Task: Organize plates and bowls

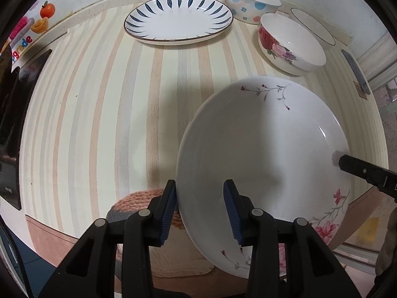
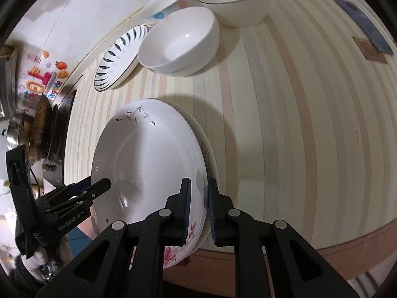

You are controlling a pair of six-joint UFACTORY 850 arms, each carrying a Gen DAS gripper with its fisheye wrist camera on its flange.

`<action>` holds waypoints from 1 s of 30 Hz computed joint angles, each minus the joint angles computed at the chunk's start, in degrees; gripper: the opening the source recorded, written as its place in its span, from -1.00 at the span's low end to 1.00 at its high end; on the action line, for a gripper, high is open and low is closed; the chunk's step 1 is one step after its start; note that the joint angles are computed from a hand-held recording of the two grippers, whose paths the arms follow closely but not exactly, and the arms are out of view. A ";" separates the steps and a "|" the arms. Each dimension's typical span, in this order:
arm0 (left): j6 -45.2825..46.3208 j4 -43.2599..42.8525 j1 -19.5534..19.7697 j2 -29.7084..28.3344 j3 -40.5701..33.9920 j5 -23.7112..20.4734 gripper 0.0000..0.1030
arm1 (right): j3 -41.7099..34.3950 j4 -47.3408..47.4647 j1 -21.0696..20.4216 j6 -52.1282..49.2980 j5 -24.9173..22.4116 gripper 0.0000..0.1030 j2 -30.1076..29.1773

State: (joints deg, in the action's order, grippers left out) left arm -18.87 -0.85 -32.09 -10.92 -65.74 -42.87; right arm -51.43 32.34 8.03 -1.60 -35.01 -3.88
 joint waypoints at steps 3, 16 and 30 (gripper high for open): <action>1.96 -2.23 0.72 -0.38 -0.01 -0.44 -0.30 | 0.19 2.37 -0.93 -0.38 -1.20 -0.68 -0.07; 8.02 -7.75 6.93 0.12 -3.83 -2.93 -0.29 | -3.42 9.72 -5.66 1.80 -7.05 -0.59 -0.58; 14.26 -11.03 17.46 -23.78 -35.52 -7.62 -0.19 | -45.92 -0.85 1.33 11.80 -10.96 -0.29 -31.77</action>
